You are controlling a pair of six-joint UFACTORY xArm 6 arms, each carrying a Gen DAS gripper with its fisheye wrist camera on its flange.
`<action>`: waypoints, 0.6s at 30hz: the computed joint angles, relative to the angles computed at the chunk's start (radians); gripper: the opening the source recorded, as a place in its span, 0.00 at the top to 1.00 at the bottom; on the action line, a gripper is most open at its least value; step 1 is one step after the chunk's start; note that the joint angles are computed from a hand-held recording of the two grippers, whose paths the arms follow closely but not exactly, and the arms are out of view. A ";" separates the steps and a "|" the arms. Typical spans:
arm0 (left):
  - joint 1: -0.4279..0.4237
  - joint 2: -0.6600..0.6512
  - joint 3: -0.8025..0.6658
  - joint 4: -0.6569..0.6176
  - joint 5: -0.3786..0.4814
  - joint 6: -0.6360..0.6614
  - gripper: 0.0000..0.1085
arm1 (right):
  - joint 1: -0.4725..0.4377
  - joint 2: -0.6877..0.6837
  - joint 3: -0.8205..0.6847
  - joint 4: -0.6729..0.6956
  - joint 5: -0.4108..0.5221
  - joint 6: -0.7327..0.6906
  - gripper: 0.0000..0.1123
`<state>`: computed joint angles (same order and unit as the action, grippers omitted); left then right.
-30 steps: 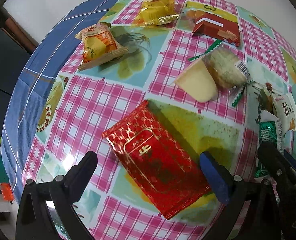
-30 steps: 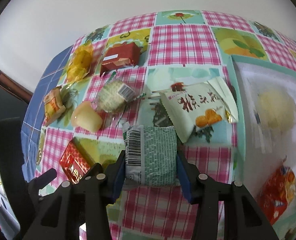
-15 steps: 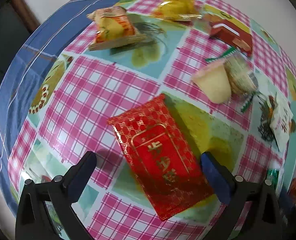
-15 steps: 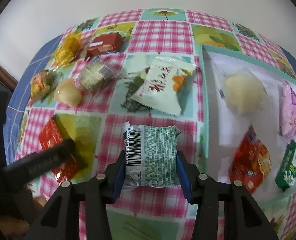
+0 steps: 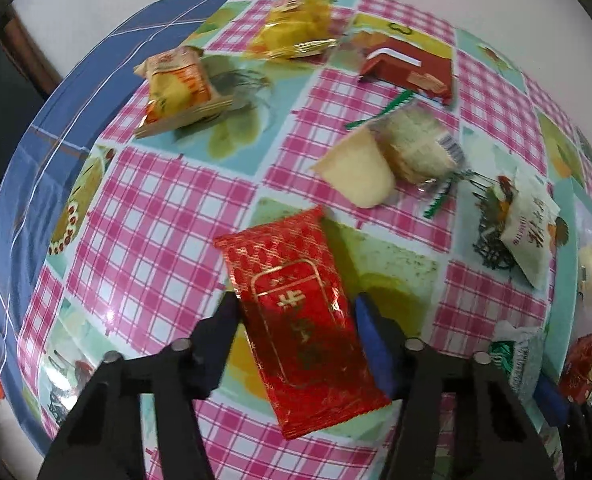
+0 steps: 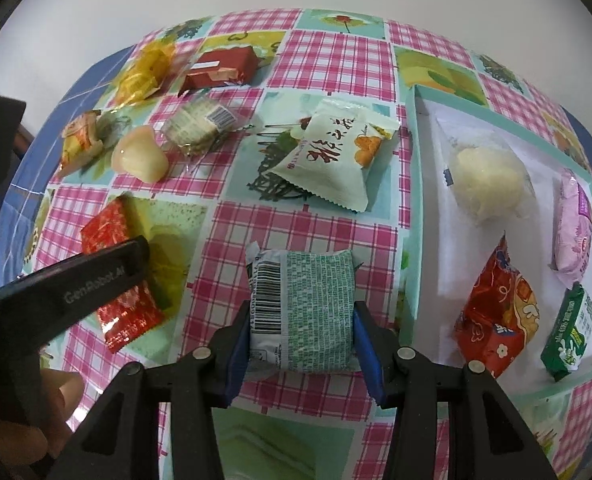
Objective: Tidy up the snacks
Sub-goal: 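Lift the grey-green pack with the right tool while the left tool grasps the red-gold packet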
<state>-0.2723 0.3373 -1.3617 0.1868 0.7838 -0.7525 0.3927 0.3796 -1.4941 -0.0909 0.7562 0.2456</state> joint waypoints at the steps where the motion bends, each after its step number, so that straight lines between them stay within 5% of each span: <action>1: -0.004 0.002 -0.004 -0.004 0.000 0.006 0.52 | -0.001 0.002 -0.002 0.005 0.002 -0.003 0.55; 18: -0.009 -0.014 -0.018 -0.221 -0.047 0.108 0.57 | -0.031 -0.032 -0.002 0.150 -0.008 -0.073 0.55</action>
<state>-0.2815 0.3231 -1.3798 -0.0340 0.7371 -0.6444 0.3618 0.3480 -1.4965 0.0588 0.7479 0.1727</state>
